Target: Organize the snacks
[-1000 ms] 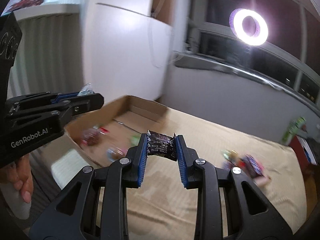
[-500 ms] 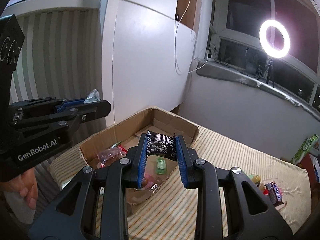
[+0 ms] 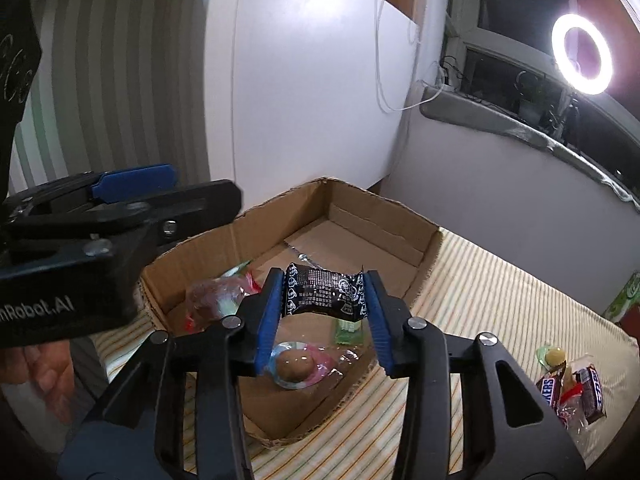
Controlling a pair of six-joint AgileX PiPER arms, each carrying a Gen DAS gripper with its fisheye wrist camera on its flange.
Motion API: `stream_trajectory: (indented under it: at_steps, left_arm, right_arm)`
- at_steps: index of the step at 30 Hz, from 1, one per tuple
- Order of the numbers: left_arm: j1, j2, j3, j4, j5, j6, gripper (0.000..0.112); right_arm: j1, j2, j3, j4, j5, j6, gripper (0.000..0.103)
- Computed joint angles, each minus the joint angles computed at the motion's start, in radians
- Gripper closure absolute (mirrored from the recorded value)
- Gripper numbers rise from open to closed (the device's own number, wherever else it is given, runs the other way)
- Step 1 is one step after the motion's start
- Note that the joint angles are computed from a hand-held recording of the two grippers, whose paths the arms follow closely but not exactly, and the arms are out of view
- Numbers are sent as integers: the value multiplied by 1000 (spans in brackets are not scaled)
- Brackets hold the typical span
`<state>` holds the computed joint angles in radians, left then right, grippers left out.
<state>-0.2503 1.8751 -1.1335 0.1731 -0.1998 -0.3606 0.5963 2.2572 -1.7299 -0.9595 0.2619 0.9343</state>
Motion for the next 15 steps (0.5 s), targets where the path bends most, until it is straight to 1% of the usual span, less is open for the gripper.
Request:
stream_trajectory:
  at_steps: [3,5,8,9,13,15]
  left_arm:
    - [4,-7,3,35,0,-29,41]
    - [7,-22,18,14,-5,-5,41]
    - [16,-45,43,15,-17,-11,41]
    - [19,-49,46,5,-17,-3,41]
    - [34,-74,68,-85,-15,78,41]
    - [34,-85,76,-168,-13,156,41]
  right_arm:
    - [3,-19,26,-70,4,78,61]
    - [8,-33,48,-112,2,125,61]
    - [22,-63,103,-249,-8,268,60]
    - [24,-69,114,-268,-10,289,60]
    - [27,-94,160,-370,-27,407,60]
    - [28,-104,180,-435,-37,477,60]
